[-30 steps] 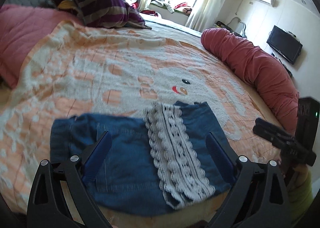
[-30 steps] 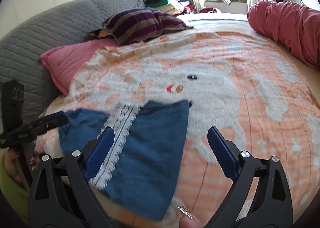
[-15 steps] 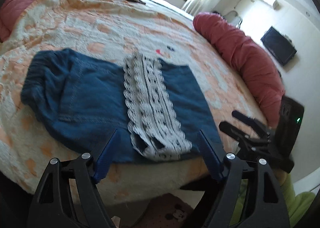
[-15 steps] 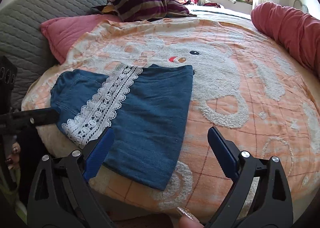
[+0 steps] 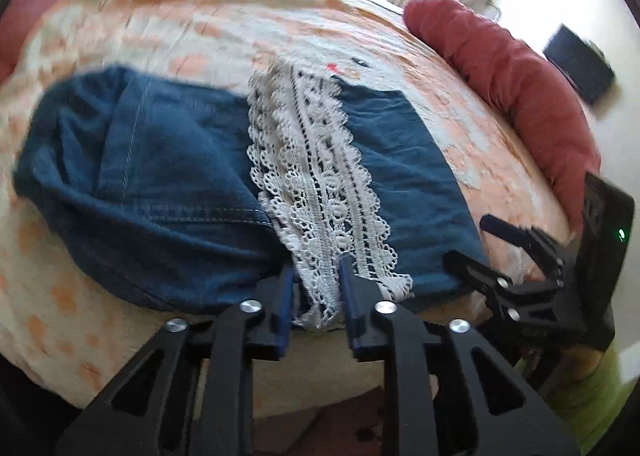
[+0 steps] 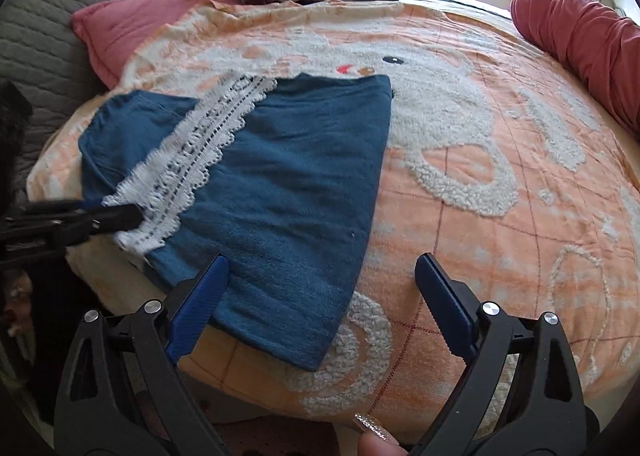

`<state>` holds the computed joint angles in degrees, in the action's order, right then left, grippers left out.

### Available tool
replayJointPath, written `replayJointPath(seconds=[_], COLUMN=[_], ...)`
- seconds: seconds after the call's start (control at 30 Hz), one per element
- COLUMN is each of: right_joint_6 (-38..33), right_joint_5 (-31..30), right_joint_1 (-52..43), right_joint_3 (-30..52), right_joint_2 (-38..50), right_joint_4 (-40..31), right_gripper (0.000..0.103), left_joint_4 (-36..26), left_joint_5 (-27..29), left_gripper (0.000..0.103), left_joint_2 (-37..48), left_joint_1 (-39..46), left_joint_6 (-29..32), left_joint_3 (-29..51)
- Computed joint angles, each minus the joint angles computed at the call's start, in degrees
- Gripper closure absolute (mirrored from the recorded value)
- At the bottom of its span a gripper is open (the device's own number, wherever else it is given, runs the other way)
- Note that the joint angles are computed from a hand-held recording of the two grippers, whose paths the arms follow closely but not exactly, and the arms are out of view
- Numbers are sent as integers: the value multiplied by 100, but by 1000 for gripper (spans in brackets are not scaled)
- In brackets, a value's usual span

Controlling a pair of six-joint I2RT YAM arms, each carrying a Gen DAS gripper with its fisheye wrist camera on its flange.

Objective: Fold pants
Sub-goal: 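Grasp the lace edge with the left gripper, smooth it flat, release, then grasp the elastic waistband with the left gripper while the right grasps the denim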

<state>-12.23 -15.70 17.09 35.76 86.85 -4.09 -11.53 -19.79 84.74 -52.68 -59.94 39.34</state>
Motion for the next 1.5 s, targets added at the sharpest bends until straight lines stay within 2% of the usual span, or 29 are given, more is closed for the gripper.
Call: replayJointPath(seconds=[0.13, 0.23, 0.27, 0.37, 0.47, 0.53, 0.63, 0.77, 0.83, 1.03, 1.07, 1.1, 1.27, 1.4, 1.5], right_joint_6=[-44, -287, -381, -539, -523, -507, -450, -245, -156, 22, 25, 62, 246, 342, 387], right_joint_5=[-273, -512, -385, 83, 70, -43, -304, -594, -608, -677, -707, -716, -784, -805, -816], right_joint_1=[26, 199, 314, 552, 550, 465, 273, 79, 48, -39, -79, -101, -270, -340, -322], right_joint_3=[-361, -358, -300, -95, -123, -182, -225, -247, -174, -90, -103, -104, 7, 153, 312], right_joint_2=[-665, -685, -531, 49, 69, 68, -119, -320, -420, -565, -609, -663, -746, -748, -740], right_joint_4=[369, 266, 185, -7, 56, 129, 84, 82, -14, -75, -73, -58, -121, -227, -321], right_gripper=[28, 42, 47, 49, 49, 49, 48, 39, 37, 27, 24, 23, 16, 13, 10], left_joint_4=[-448, -312, -298, -349, -521, -661, -1054, -1391, -1501, -1855, -1907, -1962, -2152, -2319, -2389], left_joint_5=[-237, -60, -51, -46, -187, -306, -614, -851, -942, -1184, -1215, -1253, -1384, -1509, -1535], left_gripper=[87, 83, 82, 77, 75, 66, 59, 57, 49, 48, 45, 37, 32, 17, 12], left_joint_2=[-350, -149, -93, -26, -11, -77, -178, -405, -517, -780, -849, -919, -1176, -1352, -1474], left_joint_1=[-144, -28, -17, -48, -139, -207, -357, -468, -524, -593, -593, -614, -583, -580, -547], left_joint_6=[-5, 69, 82, 109, 127, 127, 112, 21, -61, -208, -238, -288, -388, -523, -574], left_joint_3=[-52, -36, -19, 42, 156, 188, 352, 402, 382, 397, 378, 353, 237, 142, 54])
